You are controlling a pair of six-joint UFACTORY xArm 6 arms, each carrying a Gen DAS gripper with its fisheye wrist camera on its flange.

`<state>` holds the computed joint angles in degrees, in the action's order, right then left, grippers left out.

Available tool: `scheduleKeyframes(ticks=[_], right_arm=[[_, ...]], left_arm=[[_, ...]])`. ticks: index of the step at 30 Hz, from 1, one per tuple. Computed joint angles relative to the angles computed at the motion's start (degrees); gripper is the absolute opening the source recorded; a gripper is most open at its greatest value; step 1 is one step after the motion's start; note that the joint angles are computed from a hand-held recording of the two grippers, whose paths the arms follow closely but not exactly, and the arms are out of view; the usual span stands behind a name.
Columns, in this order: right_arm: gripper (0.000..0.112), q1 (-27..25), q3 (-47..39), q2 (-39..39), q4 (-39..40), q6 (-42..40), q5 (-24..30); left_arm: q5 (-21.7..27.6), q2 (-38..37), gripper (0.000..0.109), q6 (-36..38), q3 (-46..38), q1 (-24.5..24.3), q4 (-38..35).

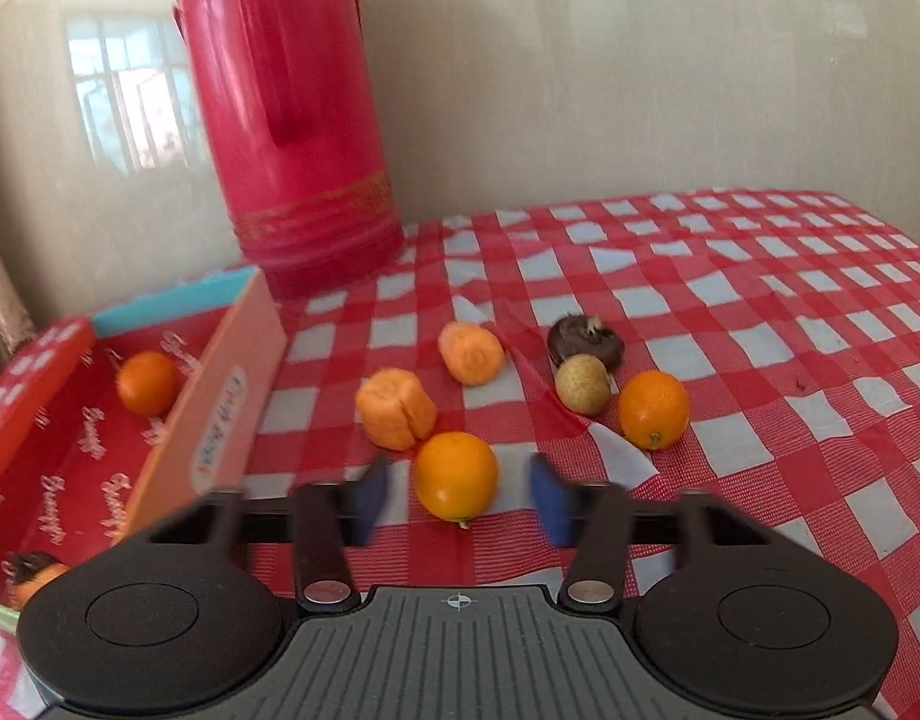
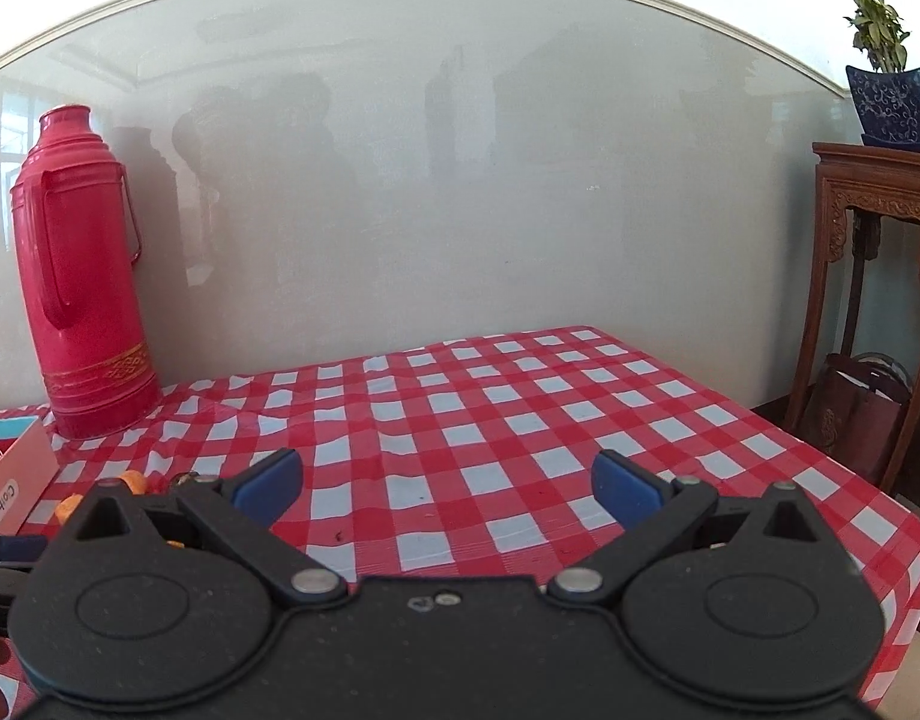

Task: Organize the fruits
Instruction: 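Reach the left tool to a tangerine and close on it, then carry the tangerine into the red box and open the left tool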

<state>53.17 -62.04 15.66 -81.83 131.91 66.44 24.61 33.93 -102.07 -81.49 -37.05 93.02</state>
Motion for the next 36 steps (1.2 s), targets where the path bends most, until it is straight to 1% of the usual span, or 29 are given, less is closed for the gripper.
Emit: scheduleKeyframes(ticks=[4, 5, 6, 10, 17, 23, 27, 32, 36], right_arm=[[0.097, -0.32, 0.84, -0.55, 0.01, 0.73, -0.50], [0.097, -0.41, 1.01, -0.66, -0.10, 0.97, -0.74], [0.097, -0.59, 1.32, -0.87, -0.29, 1.25, -1.06], [0.097, -0.47, 1.27, -0.88, -0.37, 1.37, -1.08], [0.097, -0.41, 0.85, -0.70, -1.12, 1.36, -1.57], [0.097, -0.39, -0.81, 0.56, -1.77, -0.01, -2.72], [0.097, -0.22, -2.59, 1.87, -2.09, -1.24, -3.47], [0.097, 0.30, -5.10, 3.66, -2.92, -2.88, -4.18], [0.097, 0.47, -7.49, 5.38, -3.39, -4.41, -5.32]], left_arm=[[0.28, 1.25, 0.039, 0.20, -1.17, -0.27, -0.17], [0.68, 1.25, 0.034, 0.08, -1.20, -0.42, 0.14], [1.08, 1.26, 0.032, 0.05, -1.19, -0.56, 0.28], [1.04, 0.67, 0.032, -0.82, -0.54, -0.50, 0.85], [3.80, -2.66, 0.032, -6.45, 2.89, -0.95, 6.06], [8.94, -7.22, 0.032, -10.89, 7.94, -1.36, 10.15], [13.25, -10.50, 0.032, -13.20, 11.76, -1.31, 11.14], [17.72, -13.63, 0.032, -13.70, 15.76, -0.17, 9.22], [19.36, -15.32, 0.032, -13.67, 17.84, 1.86, 6.20]])
